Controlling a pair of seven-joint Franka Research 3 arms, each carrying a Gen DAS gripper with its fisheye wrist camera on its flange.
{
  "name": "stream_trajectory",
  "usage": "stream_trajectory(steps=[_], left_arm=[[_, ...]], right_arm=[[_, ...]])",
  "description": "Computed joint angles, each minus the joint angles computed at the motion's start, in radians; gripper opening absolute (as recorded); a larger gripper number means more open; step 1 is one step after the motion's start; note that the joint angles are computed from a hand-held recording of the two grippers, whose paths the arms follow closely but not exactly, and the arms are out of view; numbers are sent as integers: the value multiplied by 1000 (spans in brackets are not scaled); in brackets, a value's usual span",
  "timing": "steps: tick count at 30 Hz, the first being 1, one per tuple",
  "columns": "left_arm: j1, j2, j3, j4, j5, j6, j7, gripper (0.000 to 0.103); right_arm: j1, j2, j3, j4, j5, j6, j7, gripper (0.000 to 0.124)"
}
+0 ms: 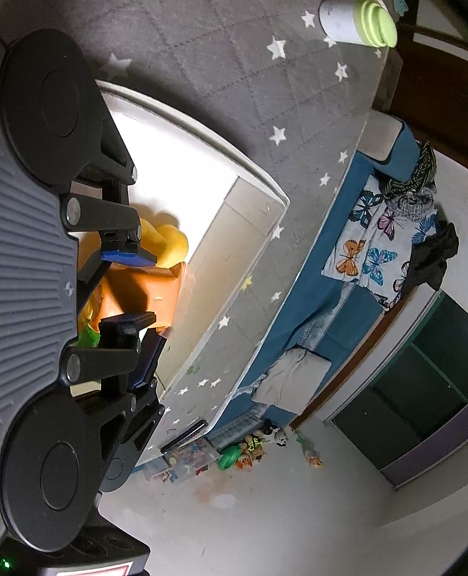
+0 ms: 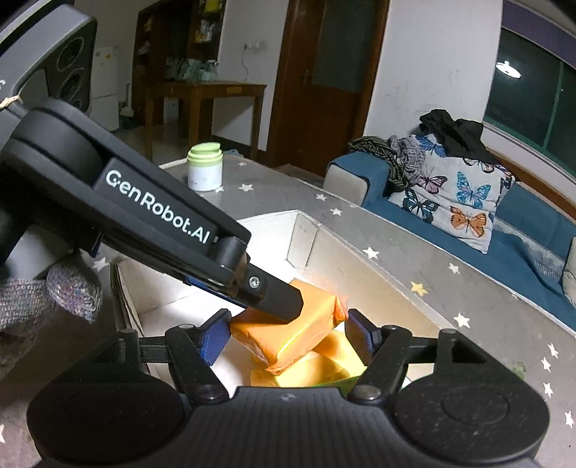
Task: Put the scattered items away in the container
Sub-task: 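Lower the orange packet into the box and open the left gripper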
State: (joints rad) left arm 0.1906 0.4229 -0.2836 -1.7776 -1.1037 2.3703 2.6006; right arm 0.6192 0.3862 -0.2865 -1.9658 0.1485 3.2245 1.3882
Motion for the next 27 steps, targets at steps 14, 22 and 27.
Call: stream_trajectory(steps=[14,22,27], left_arm=[[3,-17,11,-38,17,11,-13,29],[5,-53,15,-77,-12,15,18,29],[0,-108,29,-139,-57,24,70,29]], right_arm=[[40,-27,-14,-50,22,36,-57,76],[162,-106,-107,-164,128,132,-125,81],[200,-181,-100,-269,235,235,-194,86]])
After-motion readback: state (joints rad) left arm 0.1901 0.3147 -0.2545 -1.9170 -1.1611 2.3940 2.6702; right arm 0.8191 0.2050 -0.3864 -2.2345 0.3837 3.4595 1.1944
